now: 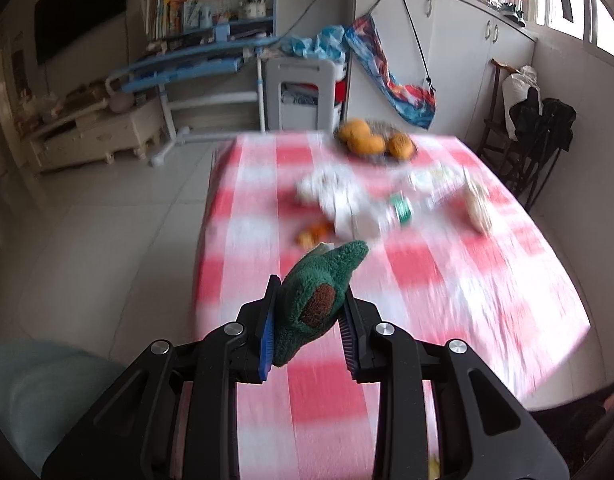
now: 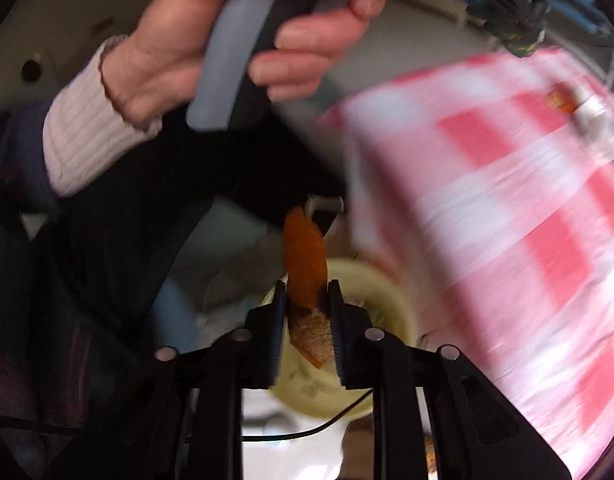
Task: Collect trash
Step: 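Carry the carrot to the yellow bucket and open the right gripper, then carry the green toy over the yellow bucket and open the left gripper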
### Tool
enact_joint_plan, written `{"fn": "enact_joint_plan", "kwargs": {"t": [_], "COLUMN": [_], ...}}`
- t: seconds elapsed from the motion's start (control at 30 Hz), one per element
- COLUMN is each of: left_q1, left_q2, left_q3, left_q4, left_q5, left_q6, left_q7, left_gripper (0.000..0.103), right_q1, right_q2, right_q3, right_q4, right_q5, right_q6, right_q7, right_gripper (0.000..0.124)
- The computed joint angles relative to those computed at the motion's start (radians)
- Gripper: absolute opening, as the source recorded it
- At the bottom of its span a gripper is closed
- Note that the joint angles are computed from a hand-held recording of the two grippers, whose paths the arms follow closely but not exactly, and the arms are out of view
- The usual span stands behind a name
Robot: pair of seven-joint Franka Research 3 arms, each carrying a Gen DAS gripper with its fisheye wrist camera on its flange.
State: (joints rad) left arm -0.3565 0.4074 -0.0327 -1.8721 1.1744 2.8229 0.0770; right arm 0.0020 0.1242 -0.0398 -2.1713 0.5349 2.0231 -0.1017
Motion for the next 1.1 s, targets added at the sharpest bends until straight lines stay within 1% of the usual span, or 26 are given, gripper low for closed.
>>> {"fn": "enact_joint_plan", "kwargs": {"t": [0.03,0.07,0.17,0.27,0.3,0.33,0.37,0.4,0.43,0.47,0.5,0.53,0.57,0.6,0.63,0.67,0.7,0.73,0.8,0.87,0.93,1.03,1.1], "left_q1": [-0.005,-0.006,-0.011,-0.019,-0.018,-0.018,-0.017,-0.015,0.000,0.021,0.055,0.080,0.078,0.062,0.023,-0.009,-0.034,-0.058,-0.078,-0.079,-0.071,-0.037,-0.016], "left_q2": [-0.024,-0.043,-0.089,-0.128,-0.140,-0.142,-0.146,-0.145,-0.141,-0.132,-0.123,-0.116,-0.114,-0.114,-0.120,-0.130,-0.145,-0.159,-0.182,-0.204,-0.224,-0.244,-0.249], "left_q3": [-0.004,-0.009,-0.025,-0.059,-0.073,-0.084,-0.101,-0.111,-0.139,-0.170,-0.219,-0.265,-0.282,-0.285,-0.260,-0.234,-0.207,-0.178,-0.141,-0.106,-0.085,-0.070,-0.070], "left_q4": [-0.048,-0.082,-0.172,-0.249,-0.278,-0.292,-0.315,-0.325,-0.347,-0.362,-0.379,-0.390,-0.391,-0.387,-0.382,-0.382,-0.388,-0.394,-0.397,-0.401,-0.396,-0.374,-0.353], "left_q5": [0.001,0.002,0.032,0.051,0.048,0.041,0.019,-0.006,-0.081,-0.173,-0.282,-0.365,-0.401,-0.414,-0.384,-0.355,-0.327,-0.293,-0.243,-0.160,-0.078,0.053,0.145], "left_q6": [0.005,0.013,0.044,0.051,0.065,0.076,0.092,0.100,0.125,0.149,0.164,0.151,0.120,0.089,0.058,0.045,0.049,0.056,0.064,0.095,0.107,0.132,0.139], "left_q7": [-0.020,-0.035,-0.098,-0.127,-0.130,-0.129,-0.110,-0.087,-0.015,0.079,0.196,0.295,0.348,0.382,0.374,0.356,0.335,0.301,0.247,0.152,0.045,-0.100,-0.196], "left_gripper": [0.027,0.027,0.027,0.027,0.027,0.027,0.027,0.027,0.027,0.031,0.035,0.038,0.047,0.051,0.051,0.054,0.059,0.060,0.064,0.066,0.069,0.072,0.078], "right_q1": [0.000,-0.003,-0.024,-0.043,-0.050,-0.053,-0.055,-0.056,-0.056,-0.057,-0.056,-0.052,-0.052,-0.049,-0.045,-0.039,-0.031,-0.021,-0.010,0.004,0.024,0.039,0.043], "right_q2": [-0.016,-0.027,-0.061,-0.086,-0.087,-0.085,-0.080,-0.075,-0.070,-0.065,-0.062,-0.062,-0.056,-0.049,-0.041,-0.033,-0.025,-0.023,-0.011,0.030,0.074,0.134,0.177], "right_q3": [-0.002,-0.004,-0.020,-0.037,-0.043,-0.044,-0.044,-0.043,-0.041,-0.038,-0.034,-0.028,-0.027,-0.022,-0.018,-0.012,-0.004,0.004,0.013,0.027,0.041,0.060,0.069], "right_q4": [-0.025,-0.039,-0.069,-0.086,-0.089,-0.088,-0.086,-0.083,-0.077,-0.074,-0.073,-0.077,-0.072,-0.067,-0.060,-0.051,-0.041,-0.040,-0.023,0.015,0.056,0.112,0.157], "right_q5": [-0.005,0.006,0.098,0.236,0.309,0.348,0.402,0.443,0.471,0.502,0.533,0.559,0.574,0.589,0.593,0.593,0.587,0.580,0.562,0.537,0.471,0.376,0.310], "right_q6": [0.015,0.025,0.058,0.142,0.188,0.216,0.264,0.304,0.325,0.342,0.357,0.372,0.375,0.382,0.387,0.396,0.406,0.418,0.443,0.462,0.488,0.505,0.502], "right_q7": [-0.007,-0.010,-0.021,-0.027,-0.024,-0.018,-0.009,-0.005,-0.003,-0.005,-0.008,-0.014,-0.017,-0.018,-0.014,-0.005,0.009,0.019,0.034,0.041,0.072,0.102,0.129], "right_gripper": [0.039,0.042,0.047,0.057,0.060,0.062,0.062,0.062,0.062,0.062,0.062,0.063,0.064,0.065,0.065,0.066,0.066,0.068,0.072,0.073,0.074,0.074,0.074]}}
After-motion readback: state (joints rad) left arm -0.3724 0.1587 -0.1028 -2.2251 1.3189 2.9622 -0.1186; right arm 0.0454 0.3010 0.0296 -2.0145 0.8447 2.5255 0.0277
